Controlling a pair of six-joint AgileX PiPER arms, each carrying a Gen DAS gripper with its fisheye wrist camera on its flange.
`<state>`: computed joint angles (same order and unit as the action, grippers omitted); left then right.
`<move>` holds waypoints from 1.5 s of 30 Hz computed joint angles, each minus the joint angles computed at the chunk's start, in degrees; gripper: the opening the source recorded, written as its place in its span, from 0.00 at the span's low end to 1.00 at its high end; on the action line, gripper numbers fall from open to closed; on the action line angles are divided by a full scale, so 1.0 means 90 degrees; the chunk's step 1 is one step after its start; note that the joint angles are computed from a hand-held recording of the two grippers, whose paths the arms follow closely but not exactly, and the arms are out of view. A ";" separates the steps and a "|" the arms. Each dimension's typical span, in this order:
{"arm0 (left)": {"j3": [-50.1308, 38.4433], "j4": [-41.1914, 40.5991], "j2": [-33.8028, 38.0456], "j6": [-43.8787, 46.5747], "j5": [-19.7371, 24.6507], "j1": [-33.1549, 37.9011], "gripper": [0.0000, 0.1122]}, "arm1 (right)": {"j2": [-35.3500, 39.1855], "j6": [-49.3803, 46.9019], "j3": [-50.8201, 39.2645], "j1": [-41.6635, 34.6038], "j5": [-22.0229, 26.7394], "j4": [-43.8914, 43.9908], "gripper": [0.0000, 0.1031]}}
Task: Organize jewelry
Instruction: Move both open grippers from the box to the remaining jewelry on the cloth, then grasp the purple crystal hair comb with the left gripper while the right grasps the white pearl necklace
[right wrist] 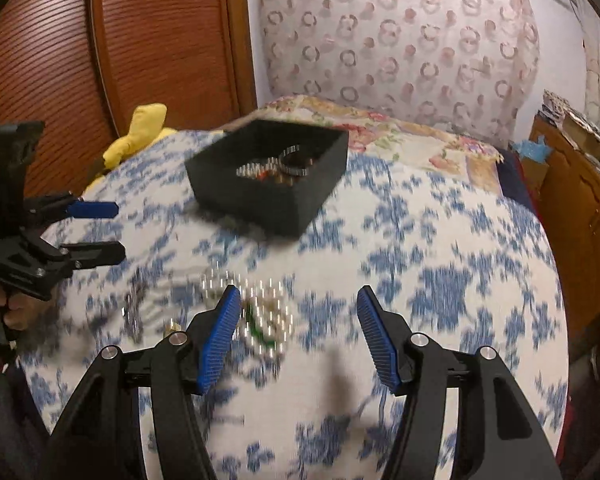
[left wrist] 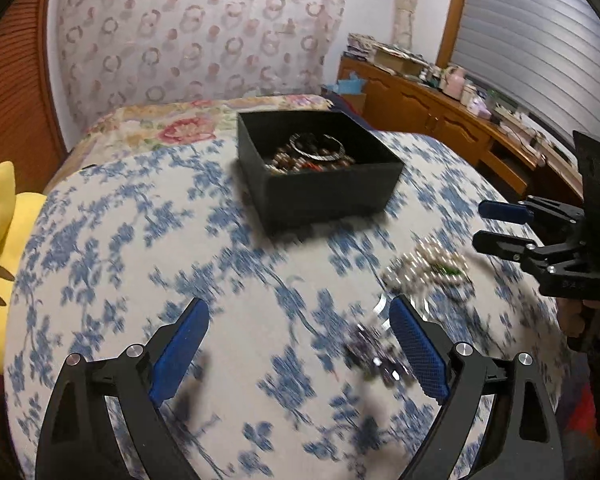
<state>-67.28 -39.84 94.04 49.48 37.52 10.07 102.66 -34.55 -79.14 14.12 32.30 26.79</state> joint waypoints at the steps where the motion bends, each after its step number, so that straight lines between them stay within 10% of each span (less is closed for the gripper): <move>1: 0.0088 0.0020 -0.0060 0.0018 0.0011 -0.0048 0.79 | -0.0033 -0.0016 0.0096 -0.0026 -0.0010 0.0051 0.61; 20: 0.0077 0.0628 0.0092 -0.0212 0.0137 -0.0917 0.78 | -0.0216 -0.0080 0.0616 -0.0069 -0.0092 0.0207 0.61; 26: 0.0050 0.0794 0.0155 -0.0320 0.0130 -0.1025 0.53 | -0.0158 -0.0079 0.0598 -0.0072 -0.0084 0.0241 0.61; 40: 0.0307 0.0238 -0.0102 0.0301 0.0113 -0.0564 0.52 | -0.0034 -0.0126 0.0449 0.0120 0.0029 0.0243 0.61; 45: 0.0250 0.0149 -0.0089 0.0394 0.0113 -0.0320 0.52 | 0.0292 -0.0090 -0.0093 0.0223 0.0221 0.0121 0.46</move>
